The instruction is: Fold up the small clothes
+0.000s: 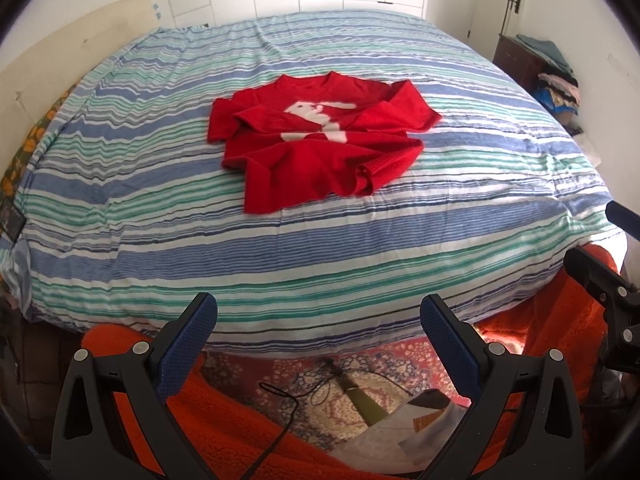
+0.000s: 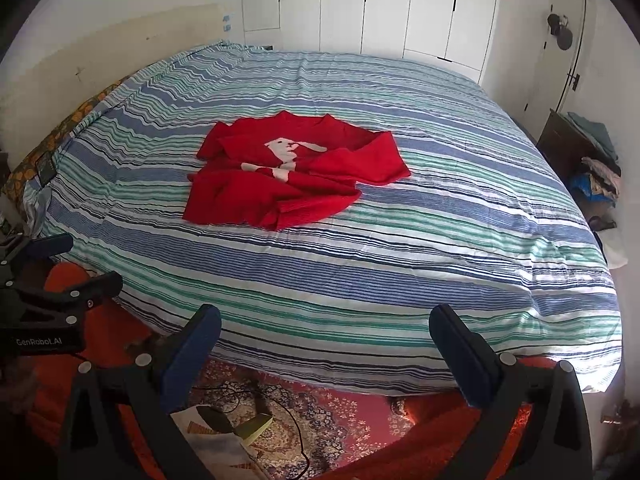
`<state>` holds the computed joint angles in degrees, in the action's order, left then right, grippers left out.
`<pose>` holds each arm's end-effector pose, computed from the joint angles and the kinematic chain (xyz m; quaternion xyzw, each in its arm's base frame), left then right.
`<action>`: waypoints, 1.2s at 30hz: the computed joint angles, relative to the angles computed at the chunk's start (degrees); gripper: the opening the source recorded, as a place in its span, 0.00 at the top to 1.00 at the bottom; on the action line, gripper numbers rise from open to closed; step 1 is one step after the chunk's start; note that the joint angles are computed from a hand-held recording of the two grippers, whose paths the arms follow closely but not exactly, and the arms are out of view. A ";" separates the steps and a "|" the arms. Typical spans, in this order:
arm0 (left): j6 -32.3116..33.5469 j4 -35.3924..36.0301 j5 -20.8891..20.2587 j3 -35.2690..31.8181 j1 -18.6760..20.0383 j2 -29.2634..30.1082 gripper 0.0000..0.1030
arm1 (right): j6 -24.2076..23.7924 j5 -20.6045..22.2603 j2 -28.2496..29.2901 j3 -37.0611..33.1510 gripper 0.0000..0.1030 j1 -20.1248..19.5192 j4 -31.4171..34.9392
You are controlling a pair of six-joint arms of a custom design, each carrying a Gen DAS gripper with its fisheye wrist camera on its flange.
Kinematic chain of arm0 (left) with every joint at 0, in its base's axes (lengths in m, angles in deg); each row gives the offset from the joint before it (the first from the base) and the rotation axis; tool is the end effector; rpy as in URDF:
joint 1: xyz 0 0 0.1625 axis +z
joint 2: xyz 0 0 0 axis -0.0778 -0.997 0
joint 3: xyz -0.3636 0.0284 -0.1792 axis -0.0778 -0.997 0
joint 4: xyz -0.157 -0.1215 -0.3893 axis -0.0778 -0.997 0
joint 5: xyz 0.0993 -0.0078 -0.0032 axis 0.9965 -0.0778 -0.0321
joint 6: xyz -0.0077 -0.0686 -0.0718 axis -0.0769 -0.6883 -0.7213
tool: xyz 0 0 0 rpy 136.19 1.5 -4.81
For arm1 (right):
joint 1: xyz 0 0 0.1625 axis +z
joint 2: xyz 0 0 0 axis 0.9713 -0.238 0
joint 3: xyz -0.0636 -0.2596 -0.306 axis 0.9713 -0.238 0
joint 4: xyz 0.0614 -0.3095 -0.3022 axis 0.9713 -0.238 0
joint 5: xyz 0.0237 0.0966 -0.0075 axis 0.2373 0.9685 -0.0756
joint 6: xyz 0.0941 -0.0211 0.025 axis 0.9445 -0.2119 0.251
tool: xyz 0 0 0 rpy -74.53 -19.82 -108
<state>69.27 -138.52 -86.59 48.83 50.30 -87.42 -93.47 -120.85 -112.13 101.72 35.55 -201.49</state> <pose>-0.3039 -0.6132 0.2398 0.1919 0.8872 -0.2166 0.3593 0.2956 -0.5716 0.2823 0.1966 -0.8628 0.2941 0.3611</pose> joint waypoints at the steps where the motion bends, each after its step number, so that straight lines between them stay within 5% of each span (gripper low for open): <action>1: 0.51 -0.26 0.12 0.06 -0.14 0.12 0.01 | -0.59 -0.25 0.04 0.21 0.00 0.09 -0.77; 13: -4.16 6.29 -5.67 -2.79 3.32 0.82 0.01 | 1.70 2.40 -0.95 0.59 0.00 -1.44 2.40; 17: -5.03 0.64 -3.60 -2.97 6.83 0.14 0.01 | -0.15 5.11 -0.94 0.23 0.00 -3.05 -0.15; 21: 1.43 -9.54 -7.17 -7.55 11.77 3.89 0.02 | -1.10 10.29 1.34 -3.57 0.00 -6.65 -1.30; 23: 5.11 -13.67 -7.22 -11.33 14.01 7.68 0.03 | 2.55 13.64 3.99 -7.89 0.00 -8.74 3.14; 27: 7.70 -12.21 -7.02 -22.10 17.88 16.34 0.03 | 13.79 28.52 11.08 -18.90 0.10 -14.02 15.47; 32: 9.71 -6.26 -5.69 -32.70 20.00 24.86 0.04 | 26.70 35.35 24.96 -35.41 0.20 -16.98 24.23; 33: 9.94 -4.73 -5.55 -34.53 20.22 26.25 0.17 | 28.73 36.06 27.91 -39.17 0.23 -17.40 26.48; 34: 9.47 -2.13 -5.66 -36.28 20.41 27.38 0.59 | 30.34 34.69 30.77 -42.95 0.26 -17.53 28.83; 35: 8.19 2.00 -6.82 -38.61 20.74 28.39 0.84 | 31.46 32.34 33.24 -46.20 0.36 -17.50 31.06; 36: 7.27 4.25 -9.37 -40.07 21.11 28.70 0.97 | 32.57 30.14 35.10 -48.96 0.53 -17.47 33.61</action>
<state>76.55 -134.27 -95.96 8.76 71.42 -58.71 -60.89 -90.70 -77.03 52.76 18.09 -167.87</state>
